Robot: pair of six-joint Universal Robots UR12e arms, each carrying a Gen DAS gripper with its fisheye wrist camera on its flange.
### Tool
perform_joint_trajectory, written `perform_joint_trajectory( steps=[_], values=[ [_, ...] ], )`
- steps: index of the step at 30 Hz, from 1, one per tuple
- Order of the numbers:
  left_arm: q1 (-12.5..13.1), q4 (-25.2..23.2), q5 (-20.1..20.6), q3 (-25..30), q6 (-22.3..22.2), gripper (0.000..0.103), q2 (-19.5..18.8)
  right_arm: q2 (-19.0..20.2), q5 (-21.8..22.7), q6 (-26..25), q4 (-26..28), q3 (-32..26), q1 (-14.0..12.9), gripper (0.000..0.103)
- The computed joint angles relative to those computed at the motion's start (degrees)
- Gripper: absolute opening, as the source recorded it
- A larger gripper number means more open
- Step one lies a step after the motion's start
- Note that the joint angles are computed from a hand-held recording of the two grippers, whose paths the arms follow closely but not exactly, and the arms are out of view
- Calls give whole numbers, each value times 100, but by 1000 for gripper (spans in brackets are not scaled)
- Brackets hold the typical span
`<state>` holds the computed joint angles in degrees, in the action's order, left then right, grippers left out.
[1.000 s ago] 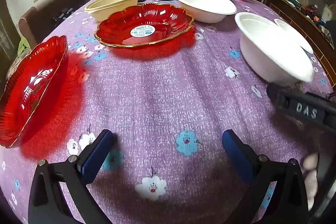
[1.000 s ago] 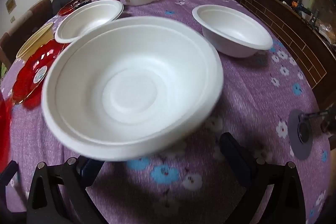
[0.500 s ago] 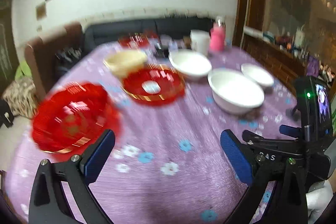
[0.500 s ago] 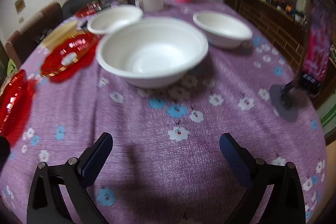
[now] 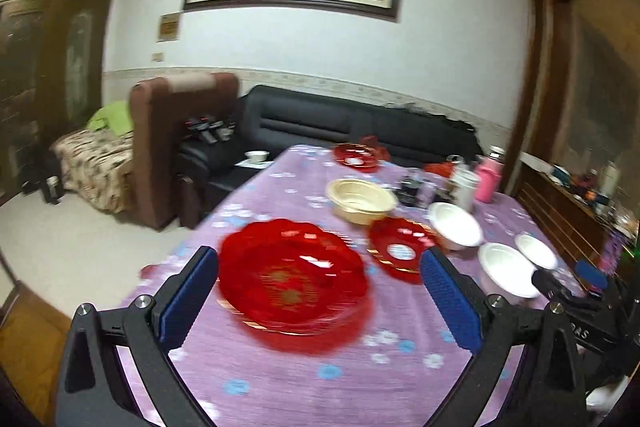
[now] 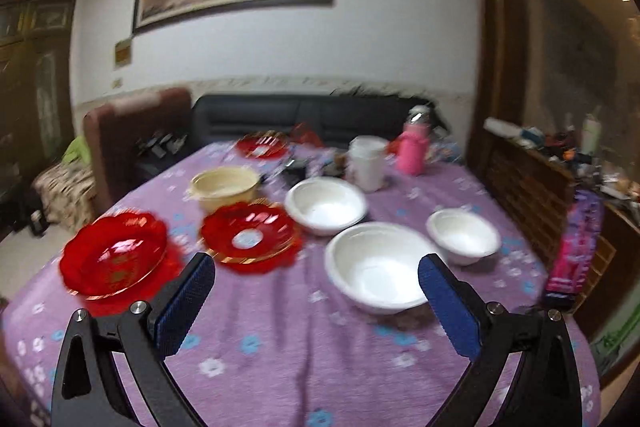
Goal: Organize plates and bowls
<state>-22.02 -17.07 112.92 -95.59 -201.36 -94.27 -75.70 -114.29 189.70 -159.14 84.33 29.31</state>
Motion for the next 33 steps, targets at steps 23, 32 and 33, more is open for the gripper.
perform_joint_trajectory(
  steps=[23, 32, 33],
  values=[
    [1345, -2294, -1822, 605, -385, 103, -337, 1358, 3629, 1378, 2413, -1926, -379, 72],
    [1592, -2726, -2700, 883, -659, 97, -766, 1661, 3670, 1435, 2903, -2368, -351, 66],
    [1590, -2771, -2749, 907, -637, 94, -804, 1681, 3658, 1419, 2941, -2400, -341, 65]
  ],
)
